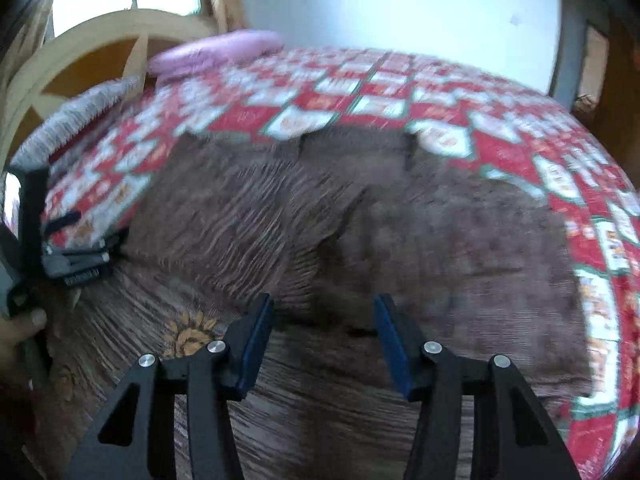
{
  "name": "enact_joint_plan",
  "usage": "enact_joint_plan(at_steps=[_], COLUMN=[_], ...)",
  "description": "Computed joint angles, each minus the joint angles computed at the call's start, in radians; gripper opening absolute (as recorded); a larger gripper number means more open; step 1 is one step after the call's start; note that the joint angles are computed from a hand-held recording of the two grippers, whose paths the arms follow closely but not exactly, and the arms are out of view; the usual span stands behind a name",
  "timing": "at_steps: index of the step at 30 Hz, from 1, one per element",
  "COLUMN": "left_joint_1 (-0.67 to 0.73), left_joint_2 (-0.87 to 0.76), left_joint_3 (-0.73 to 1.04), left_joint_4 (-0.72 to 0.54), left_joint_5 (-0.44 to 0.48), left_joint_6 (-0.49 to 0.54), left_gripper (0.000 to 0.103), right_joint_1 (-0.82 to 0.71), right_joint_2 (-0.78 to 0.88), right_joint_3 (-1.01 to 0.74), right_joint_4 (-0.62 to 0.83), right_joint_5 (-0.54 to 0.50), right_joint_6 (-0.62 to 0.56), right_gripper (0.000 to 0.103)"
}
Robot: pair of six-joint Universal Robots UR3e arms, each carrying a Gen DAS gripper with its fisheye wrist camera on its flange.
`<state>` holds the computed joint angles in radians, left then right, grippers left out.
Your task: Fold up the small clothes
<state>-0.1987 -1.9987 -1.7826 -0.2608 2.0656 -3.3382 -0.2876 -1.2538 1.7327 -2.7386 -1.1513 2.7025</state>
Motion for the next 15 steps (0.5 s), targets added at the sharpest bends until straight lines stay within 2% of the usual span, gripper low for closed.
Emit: enact_joint_plan(at_steps=[3, 7, 8, 10, 15], left_joint_1=[-0.001, 0.000, -0.001, -0.002, -0.015], left_joint_2=[0.000, 0.001, 0.000, -0.001, -0.006], left_joint_3=[0.000, -0.002, -0.002, -0.001, 0.005], left_joint_4=[0.001, 0.004, 0.004, 0.006, 0.004], left_joint_5=[0.002, 0.005, 0.006, 0.007, 0.031], left_joint_6=[0.001, 0.006, 0.005, 0.006, 0.007], left_gripper=[0.103, 0.103, 0.103, 0.103, 0.103], right_joint_1=[-0.054, -0.131, -0.140, -0.189, -0.160], right_joint_2=[-0.013, 0.047, 0.077, 0.072, 0.073], right_joint_3=[0.037, -0.006, -0.024, 0.002, 0.000], right_joint_4=[-0.089, -0.053, -0.028, -0.042, -0.064], right_joint_5=[-0.081, -0.178, -0.185, -0.089, -0.136], right_joint_6=[0.053, 0.085, 0.070, 0.052, 0.057], right_gripper=[0.055, 0.055, 0.057, 0.058, 0.059])
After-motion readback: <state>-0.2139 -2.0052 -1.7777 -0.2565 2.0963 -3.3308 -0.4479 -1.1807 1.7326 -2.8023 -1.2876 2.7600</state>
